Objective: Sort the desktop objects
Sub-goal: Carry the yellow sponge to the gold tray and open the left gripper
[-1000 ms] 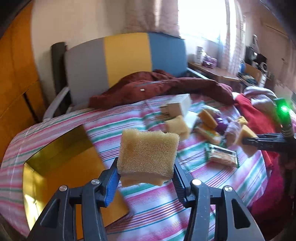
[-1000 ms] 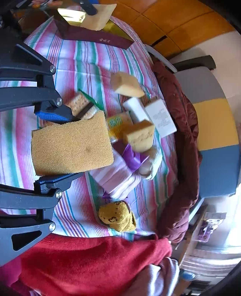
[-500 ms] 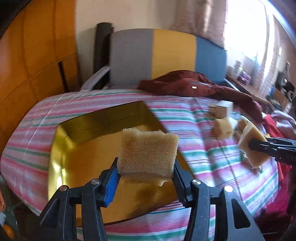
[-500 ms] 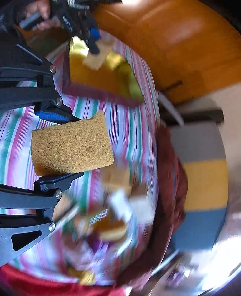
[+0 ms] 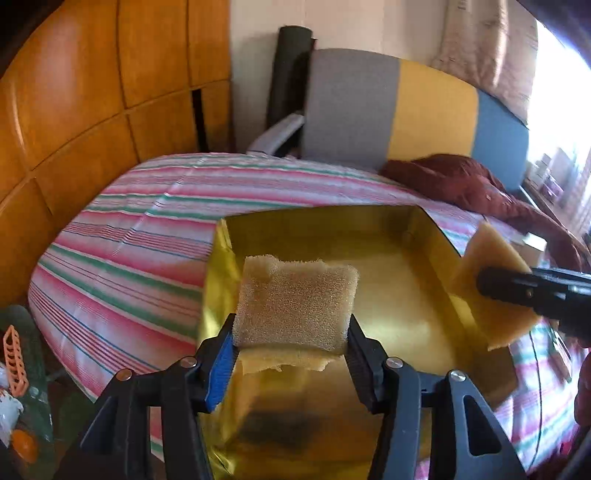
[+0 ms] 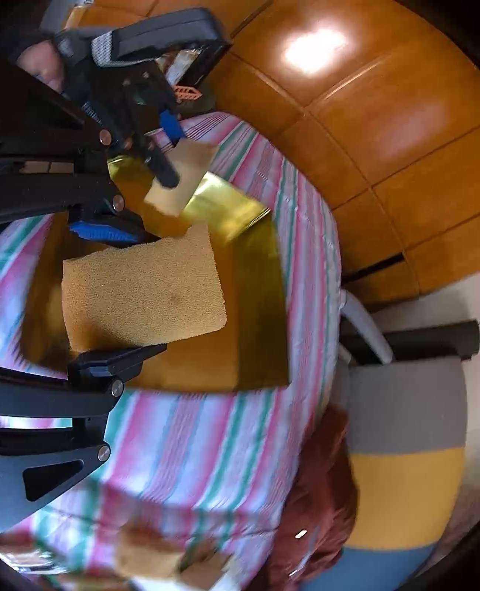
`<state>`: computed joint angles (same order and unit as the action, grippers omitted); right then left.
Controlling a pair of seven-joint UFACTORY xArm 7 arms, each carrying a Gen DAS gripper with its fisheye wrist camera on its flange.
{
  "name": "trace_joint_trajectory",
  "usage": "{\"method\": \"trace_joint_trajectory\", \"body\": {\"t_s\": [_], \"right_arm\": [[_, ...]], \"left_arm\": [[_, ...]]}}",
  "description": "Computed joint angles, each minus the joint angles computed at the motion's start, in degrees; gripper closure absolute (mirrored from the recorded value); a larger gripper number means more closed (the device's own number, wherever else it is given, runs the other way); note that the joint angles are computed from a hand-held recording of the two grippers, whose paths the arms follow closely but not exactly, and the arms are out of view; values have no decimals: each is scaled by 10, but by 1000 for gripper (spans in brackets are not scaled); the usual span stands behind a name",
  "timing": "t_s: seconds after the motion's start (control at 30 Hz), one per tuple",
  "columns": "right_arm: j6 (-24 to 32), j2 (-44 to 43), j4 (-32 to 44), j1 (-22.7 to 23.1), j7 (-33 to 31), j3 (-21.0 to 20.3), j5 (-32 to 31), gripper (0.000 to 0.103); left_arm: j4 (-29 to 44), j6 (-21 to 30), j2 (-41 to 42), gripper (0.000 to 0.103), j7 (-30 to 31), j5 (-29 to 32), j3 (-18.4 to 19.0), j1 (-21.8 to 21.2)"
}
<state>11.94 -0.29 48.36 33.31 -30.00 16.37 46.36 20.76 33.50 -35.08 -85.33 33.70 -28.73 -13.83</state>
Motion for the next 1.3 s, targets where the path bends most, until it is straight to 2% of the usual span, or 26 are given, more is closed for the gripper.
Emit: {"method": "trace_joint_trajectory", "body": {"t_s": [0.07, 0.1, 0.13, 0.27, 0.5, 0.6, 0.77, 0.9, 1.0, 1.17, 1.3], "right_arm": [[-17, 15, 18, 5, 8, 7, -9, 39], [-26, 22, 26, 6, 6, 12, -5, 15], [-35, 25, 30, 7, -1, 18, 6, 4], [-48, 29, 27, 8, 7, 28, -7, 4], [-60, 11, -11, 15, 43, 30, -28, 4], [-78, -7, -38, 25, 48, 26, -22, 2], [-116, -37, -81, 50, 85, 9, -50, 2], [-142, -62, -117, 44, 156, 14, -121, 2], [-151, -79, -138, 17, 215, 37, -182, 2], [-159, -100, -165, 11, 264, 38, -229, 2], [-165, -116, -183, -4, 300, 48, -266, 2]], "left_arm": [[5, 14, 0, 47, 9, -1, 8, 4], [1, 16, -9, 45, 7, 0, 9, 4], [-4, 20, -21, 45, 3, -1, 8, 3], [-13, 31, -45, 39, -3, -13, 5, -5], [-8, 68, -71, 39, -21, -35, -18, -27], [1, 96, -79, 39, -29, -37, -33, -34], [15, 148, -96, 39, -52, -37, -58, -51], [25, 193, -111, 39, -74, -36, -75, -66], [32, 216, -117, 39, -77, -35, -76, -79], [53, 251, -111, 39, -79, -29, -88, -89], [64, 259, -104, 39, -82, -23, -91, -97]]}}
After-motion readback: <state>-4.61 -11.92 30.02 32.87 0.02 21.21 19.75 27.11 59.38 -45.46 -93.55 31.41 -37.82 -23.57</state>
